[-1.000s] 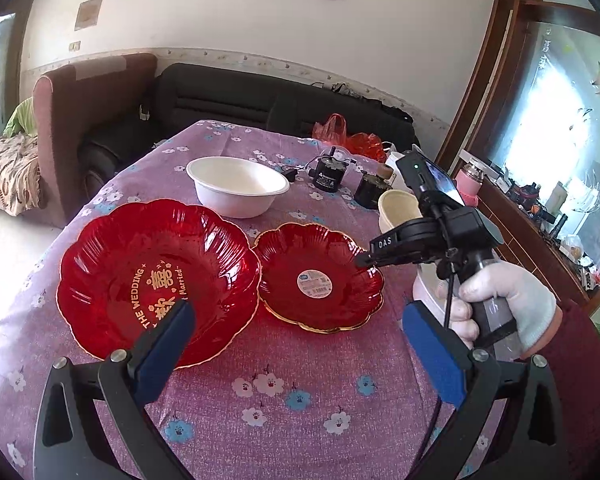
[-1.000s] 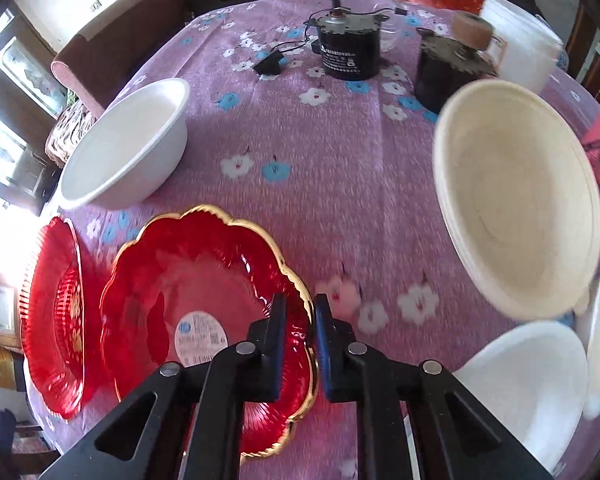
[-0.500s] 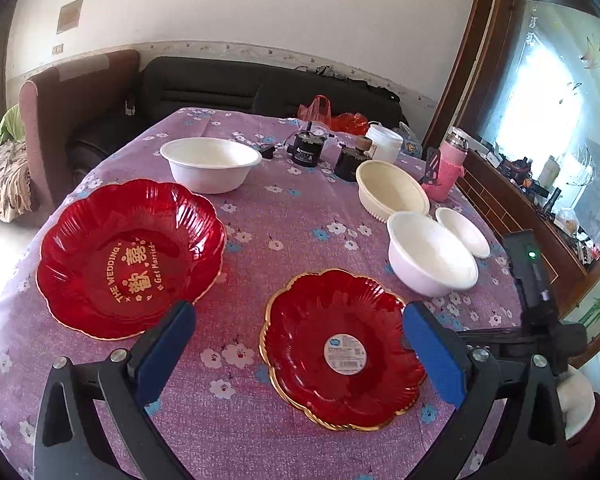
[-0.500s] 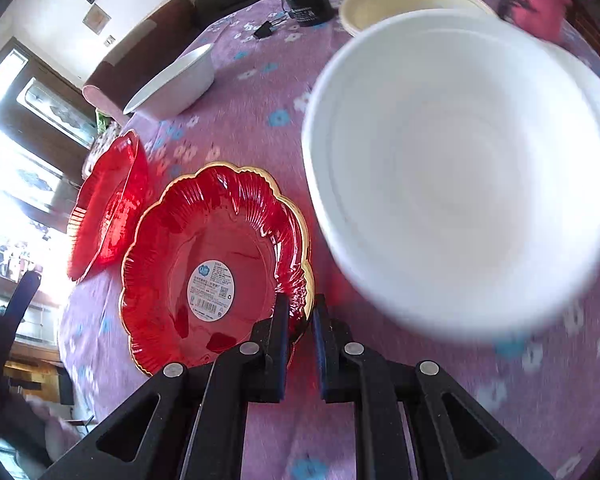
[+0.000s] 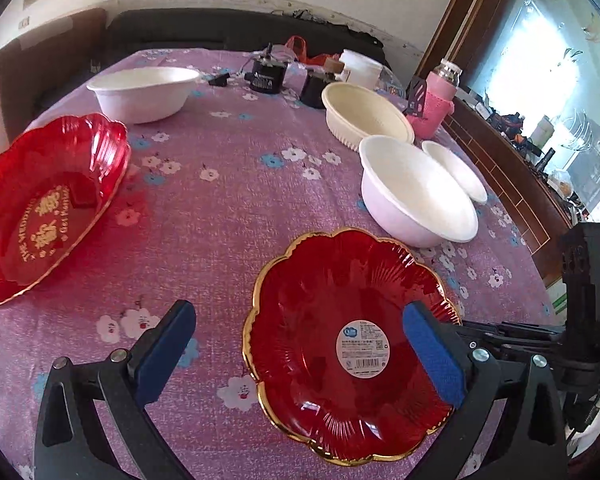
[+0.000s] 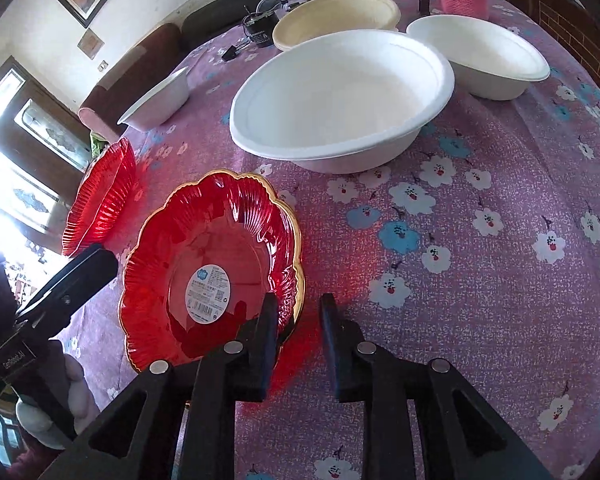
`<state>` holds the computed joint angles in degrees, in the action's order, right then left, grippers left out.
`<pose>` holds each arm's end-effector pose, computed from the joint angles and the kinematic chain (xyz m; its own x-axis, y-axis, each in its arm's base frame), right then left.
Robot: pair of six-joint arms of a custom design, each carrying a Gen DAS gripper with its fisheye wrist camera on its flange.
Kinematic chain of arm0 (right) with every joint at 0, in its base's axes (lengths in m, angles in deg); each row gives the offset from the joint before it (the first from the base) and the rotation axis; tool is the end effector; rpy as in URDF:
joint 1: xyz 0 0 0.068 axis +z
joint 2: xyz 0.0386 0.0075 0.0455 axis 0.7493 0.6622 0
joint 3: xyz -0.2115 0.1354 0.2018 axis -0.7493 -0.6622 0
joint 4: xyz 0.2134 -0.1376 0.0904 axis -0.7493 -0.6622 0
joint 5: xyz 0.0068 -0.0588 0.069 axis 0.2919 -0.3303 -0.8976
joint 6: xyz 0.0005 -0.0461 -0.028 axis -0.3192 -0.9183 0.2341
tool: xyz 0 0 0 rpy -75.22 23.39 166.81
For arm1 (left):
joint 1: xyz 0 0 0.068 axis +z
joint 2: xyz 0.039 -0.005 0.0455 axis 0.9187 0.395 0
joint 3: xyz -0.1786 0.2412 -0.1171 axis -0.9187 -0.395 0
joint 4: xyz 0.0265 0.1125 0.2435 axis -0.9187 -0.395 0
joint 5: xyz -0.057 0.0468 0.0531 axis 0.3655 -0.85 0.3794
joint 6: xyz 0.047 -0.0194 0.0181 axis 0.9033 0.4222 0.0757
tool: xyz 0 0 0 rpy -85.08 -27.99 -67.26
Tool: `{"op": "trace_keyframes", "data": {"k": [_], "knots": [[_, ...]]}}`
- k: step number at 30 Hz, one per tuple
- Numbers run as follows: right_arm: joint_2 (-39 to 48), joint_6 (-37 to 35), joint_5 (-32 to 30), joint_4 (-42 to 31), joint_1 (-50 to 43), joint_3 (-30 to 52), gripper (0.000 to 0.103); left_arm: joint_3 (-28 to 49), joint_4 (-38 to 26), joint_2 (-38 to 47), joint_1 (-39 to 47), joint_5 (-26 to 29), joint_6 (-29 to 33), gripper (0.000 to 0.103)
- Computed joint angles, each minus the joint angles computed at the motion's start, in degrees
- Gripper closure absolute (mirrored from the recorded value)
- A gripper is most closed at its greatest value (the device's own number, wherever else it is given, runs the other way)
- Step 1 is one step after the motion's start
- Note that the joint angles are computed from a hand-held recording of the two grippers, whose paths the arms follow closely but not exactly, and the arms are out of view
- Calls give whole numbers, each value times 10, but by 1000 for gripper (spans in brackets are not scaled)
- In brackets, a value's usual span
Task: Organize plates and bowls
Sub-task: 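Lift the red plate and carry it over the large red wedding plate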
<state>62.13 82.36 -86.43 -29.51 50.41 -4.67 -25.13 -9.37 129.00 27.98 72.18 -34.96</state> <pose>0.2999 0.0269 0.1333 -0.9144 -0.1239 -0.3855 -0.2901 0.8647 0.4101 0.2941 -0.2258 0.1509 -0.7860 -0.1830 -0.5906 -0.0179 0.9615 -0.2741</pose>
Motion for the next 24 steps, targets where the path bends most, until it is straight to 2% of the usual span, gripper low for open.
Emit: {"op": "trace_keyframes", "data": {"k": [5, 6, 7, 11, 12, 14, 16, 24], "knots": [[-14, 11, 7, 44, 6, -28, 80, 60, -36, 64, 9, 40, 4, 2], [-13, 16, 14, 59, 13, -33, 80, 68, -39, 69, 0, 20, 11, 8], [-20, 20, 23, 73, 21, -42, 80, 72, -38, 72, -3, 23, 19, 13], [-34, 41, 57, 121, 47, -72, 76, 107, -95, 90, -33, -56, 19, 39], [-38, 45, 64, 129, 48, -78, 77, 100, -95, 85, -34, -63, 12, 48], [-36, 53, 51, 142, 37, -85, 80, 77, -81, 67, -28, -52, -7, 57], [-35, 60, 35, 148, 25, -90, 85, 59, -71, 52, -27, -47, -18, 59], [-97, 95, 13, 167, 34, -117, 85, -7, -53, -41, -50, -114, -44, 59]]}}
